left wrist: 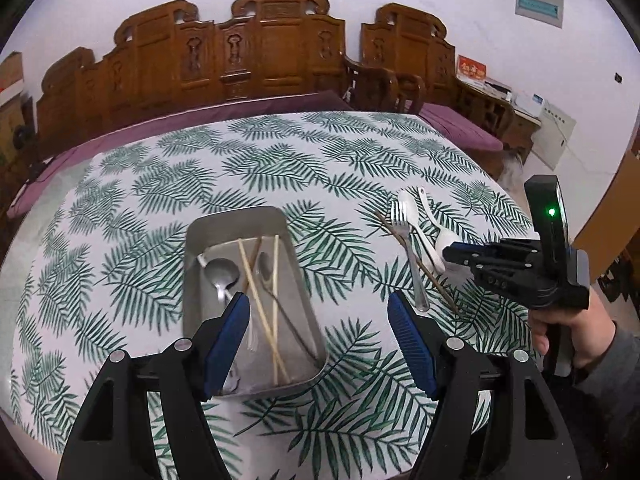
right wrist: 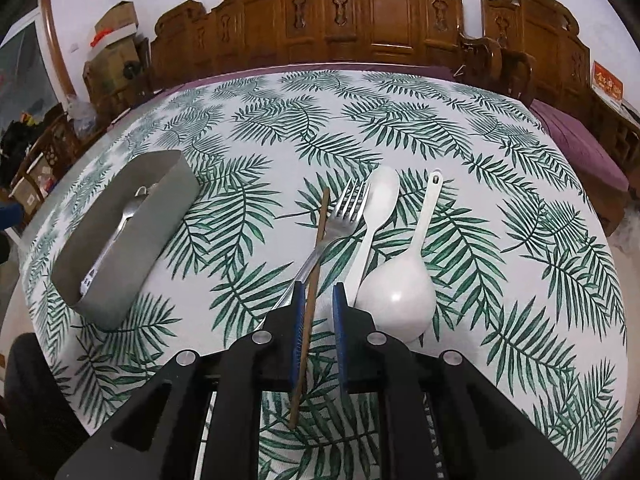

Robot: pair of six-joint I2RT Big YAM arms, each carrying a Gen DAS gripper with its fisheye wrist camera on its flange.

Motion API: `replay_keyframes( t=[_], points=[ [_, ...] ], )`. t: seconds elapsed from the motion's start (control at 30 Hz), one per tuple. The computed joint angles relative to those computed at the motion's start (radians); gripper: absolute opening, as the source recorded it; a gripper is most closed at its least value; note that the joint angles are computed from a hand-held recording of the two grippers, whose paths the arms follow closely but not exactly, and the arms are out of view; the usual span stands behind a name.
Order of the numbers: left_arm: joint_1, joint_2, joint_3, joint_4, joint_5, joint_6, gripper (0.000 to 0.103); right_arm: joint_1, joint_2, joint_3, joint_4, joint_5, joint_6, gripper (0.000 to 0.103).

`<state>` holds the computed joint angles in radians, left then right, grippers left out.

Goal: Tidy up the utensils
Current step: 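Grasp a metal fork from the pile with the left tool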

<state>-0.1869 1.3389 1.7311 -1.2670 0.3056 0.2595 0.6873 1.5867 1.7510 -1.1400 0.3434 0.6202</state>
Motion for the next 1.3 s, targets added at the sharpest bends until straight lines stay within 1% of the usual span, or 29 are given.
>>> replay_keyframes(
  t=[0.2, 0.23, 0.37, 0.43, 0.5, 0.6, 0.63, 0.8, 1.03, 1.2, 1.3],
  points=[
    [-0.062, 0.041, 0.011, 0.007, -0.01, 0.0, 0.067, -0.018, -0.038, -0.045, 0.042, 0.004, -0.008, 0.015],
    [-0.077, 0.053, 0.014, 0.008, -0.008, -0.003, 0.062, -0.022, -0.043, -0.052, 0.048, 0.004, -0.008, 0.016],
    [-0.124, 0.092, 0.025, 0.014, -0.011, -0.013, 0.052, -0.045, -0.071, -0.09, 0.071, 0.009, -0.01, 0.016],
    [-0.142, 0.116, 0.035, 0.013, -0.009, -0.023, 0.042, -0.061, -0.08, -0.105, 0.074, 0.015, -0.012, 0.016],
    [-0.163, 0.147, 0.05, 0.01, -0.004, -0.037, 0.038, -0.074, -0.084, -0.116, 0.071, 0.02, -0.009, 0.016],
    [-0.19, 0.178, 0.061, 0.018, -0.013, -0.047, 0.036, -0.096, -0.091, -0.129, 0.073, 0.026, -0.014, 0.016],
    [-0.201, 0.191, 0.064, 0.018, -0.014, -0.049, 0.034, -0.106, -0.095, -0.134, 0.078, 0.024, -0.016, 0.016],
    [-0.233, 0.234, 0.073, 0.024, -0.022, -0.049, 0.032, -0.137, -0.105, -0.152, 0.106, -0.003, -0.013, 0.016],
    [-0.257, 0.305, 0.115, 0.015, -0.018, -0.072, 0.025, -0.134, -0.088, -0.134, 0.106, -0.014, -0.017, 0.016],
    [-0.271, 0.348, 0.148, 0.007, -0.027, -0.078, 0.023, -0.134, -0.08, -0.128, 0.109, -0.022, -0.014, 0.016],
    [-0.274, 0.364, 0.159, 0.004, -0.032, -0.08, 0.018, -0.134, -0.076, -0.124, 0.11, -0.026, -0.015, 0.016]
  ],
)
